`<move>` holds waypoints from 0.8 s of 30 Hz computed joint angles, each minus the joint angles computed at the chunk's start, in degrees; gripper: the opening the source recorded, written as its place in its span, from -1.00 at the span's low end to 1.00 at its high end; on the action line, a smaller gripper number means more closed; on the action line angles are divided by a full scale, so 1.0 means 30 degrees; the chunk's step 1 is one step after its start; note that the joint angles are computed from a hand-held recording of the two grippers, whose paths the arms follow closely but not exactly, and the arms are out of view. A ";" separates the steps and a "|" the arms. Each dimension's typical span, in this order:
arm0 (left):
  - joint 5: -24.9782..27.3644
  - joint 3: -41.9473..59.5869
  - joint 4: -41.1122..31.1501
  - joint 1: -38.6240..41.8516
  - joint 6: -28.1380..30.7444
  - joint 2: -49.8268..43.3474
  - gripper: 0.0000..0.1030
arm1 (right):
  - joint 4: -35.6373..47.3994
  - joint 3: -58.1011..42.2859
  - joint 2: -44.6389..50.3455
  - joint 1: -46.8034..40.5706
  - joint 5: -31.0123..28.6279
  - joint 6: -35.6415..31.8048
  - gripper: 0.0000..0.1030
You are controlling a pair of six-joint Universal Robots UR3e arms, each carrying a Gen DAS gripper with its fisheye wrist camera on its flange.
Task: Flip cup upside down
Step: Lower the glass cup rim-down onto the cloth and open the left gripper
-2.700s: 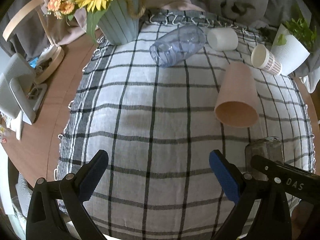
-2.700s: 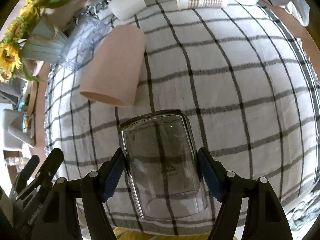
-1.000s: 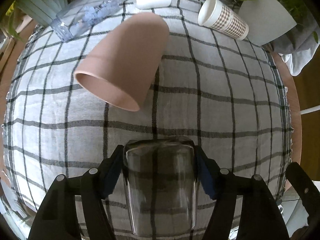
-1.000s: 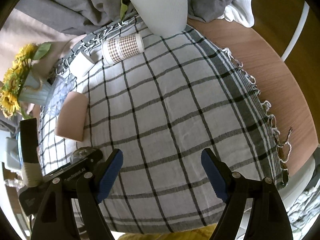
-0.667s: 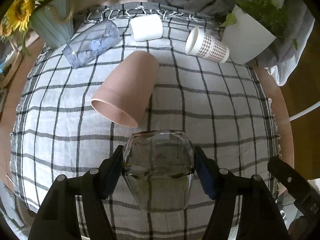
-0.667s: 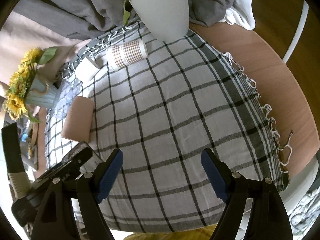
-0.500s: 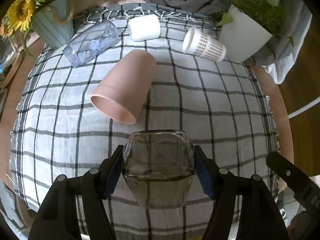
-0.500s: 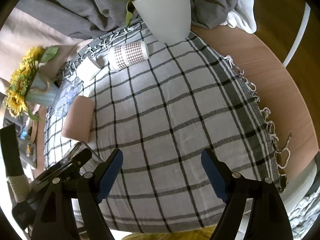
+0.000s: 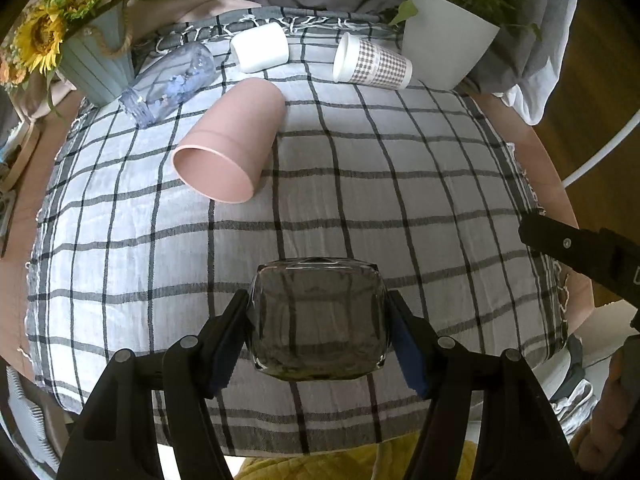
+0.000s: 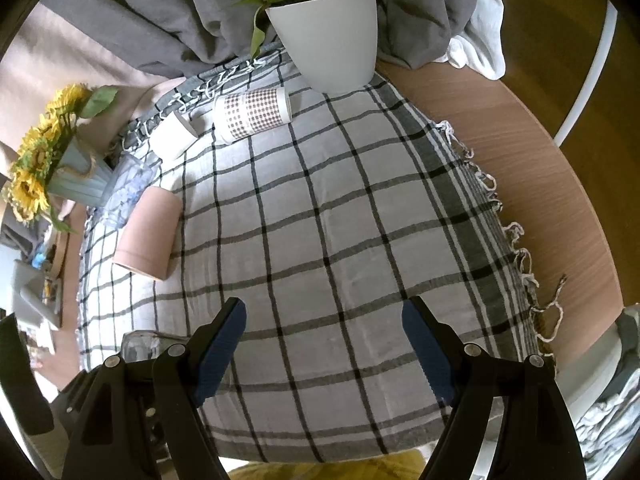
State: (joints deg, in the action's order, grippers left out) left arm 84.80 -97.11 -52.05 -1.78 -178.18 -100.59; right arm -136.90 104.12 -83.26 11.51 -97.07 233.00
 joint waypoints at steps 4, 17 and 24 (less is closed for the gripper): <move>-0.0419 -0.0023 -0.0130 0.0294 0.0215 0.0048 0.29 | 0.0209 -0.0095 0.0018 0.0188 -0.0085 0.0086 0.56; -0.0919 -0.1298 0.1336 0.1319 0.0366 0.2884 0.83 | 0.1761 -0.1732 -0.0475 0.1589 -0.2079 0.0986 0.63; 0.0239 -0.2630 0.3835 0.2959 0.0752 0.5457 0.99 | 0.3271 -0.5115 0.0519 0.3757 -0.4787 0.1327 0.68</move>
State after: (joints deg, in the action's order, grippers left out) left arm 85.52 -105.00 -40.55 7.10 -175.92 -84.22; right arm -127.08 88.78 -81.70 22.78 -111.43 236.98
